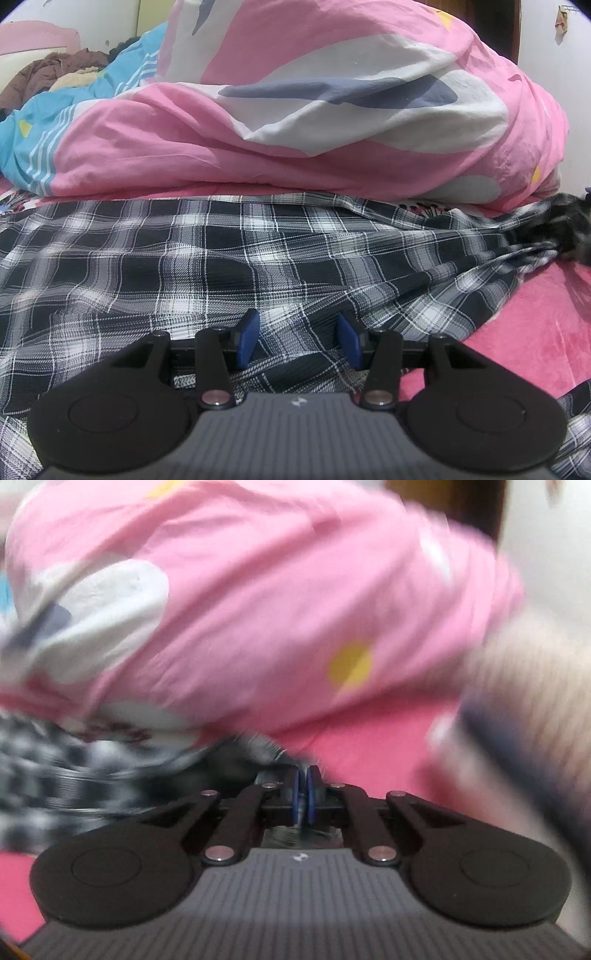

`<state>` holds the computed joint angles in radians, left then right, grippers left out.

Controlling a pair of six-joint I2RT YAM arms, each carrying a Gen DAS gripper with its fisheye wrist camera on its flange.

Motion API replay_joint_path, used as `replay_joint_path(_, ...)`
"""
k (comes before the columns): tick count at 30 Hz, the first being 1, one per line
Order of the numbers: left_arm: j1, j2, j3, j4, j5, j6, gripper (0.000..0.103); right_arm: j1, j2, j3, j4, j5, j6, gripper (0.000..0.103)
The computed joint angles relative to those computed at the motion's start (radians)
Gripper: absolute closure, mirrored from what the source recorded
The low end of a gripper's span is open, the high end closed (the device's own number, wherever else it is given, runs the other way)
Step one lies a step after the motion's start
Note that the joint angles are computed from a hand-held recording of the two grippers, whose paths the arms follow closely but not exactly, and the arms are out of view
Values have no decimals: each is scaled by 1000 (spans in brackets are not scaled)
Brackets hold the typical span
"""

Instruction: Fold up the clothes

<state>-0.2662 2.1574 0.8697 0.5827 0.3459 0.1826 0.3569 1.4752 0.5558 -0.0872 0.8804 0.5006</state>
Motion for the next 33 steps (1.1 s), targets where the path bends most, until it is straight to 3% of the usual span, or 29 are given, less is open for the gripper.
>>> replay_joint_path(4, 2, 4, 9, -6, 2, -1, 55, -122, 144, 157, 20, 67, -290, 100)
replay_joint_path(7, 4, 6, 11, -7, 7, -5, 55, -195, 300, 254, 108, 115, -382, 97)
replay_joint_path(10, 13, 13, 27, -21, 23, -13, 55, -204, 346, 289, 105, 103, -296, 88)
replay_joint_path(13, 14, 14, 29, -21, 24, -16, 55, -116, 210, 133, 181, 71, -229, 70)
replay_joint_path(14, 12, 14, 28, -18, 21, -14, 55, -69, 164, 84, 180, 74, -201, 59)
replay_joint_path(15, 10, 15, 26, -15, 17, -13, 55, -20, 125, 46, 154, 86, -164, 45)
replay_joint_path(17, 8, 15, 24, -11, 12, -10, 55, 94, 66, -4, 32, 81, -49, 33)
replay_joint_path(20, 7, 13, 18, -5, 9, -9, 55, 202, 93, -29, -96, 29, 99, 28)
replay_joint_path(22, 9, 13, 14, 1, 12, -11, 55, 216, 187, -22, -130, -5, 177, 32)
replay_joint_path(23, 10, 13, 14, 2, 14, -12, 55, 200, 222, -20, -125, -31, 183, 61)
replay_joint_path(24, 11, 14, 15, 1, 15, -14, 55, 159, 239, -17, -110, -58, 159, 99)
replay_joint_path(27, 12, 14, 16, 0, 16, -14, 55, 33, 230, 3, -59, -86, 23, 101)
replay_joint_path(31, 12, 15, 20, -5, 12, -10, 54, -123, 185, 117, 52, 7, -284, 100)
replay_joint_path(32, 13, 16, 22, -8, 14, -9, 54, -167, 199, 155, 97, 26, -351, 99)
replay_joint_path(33, 16, 18, 26, -11, 18, -10, 54, -212, 222, 195, 113, 16, -391, 88)
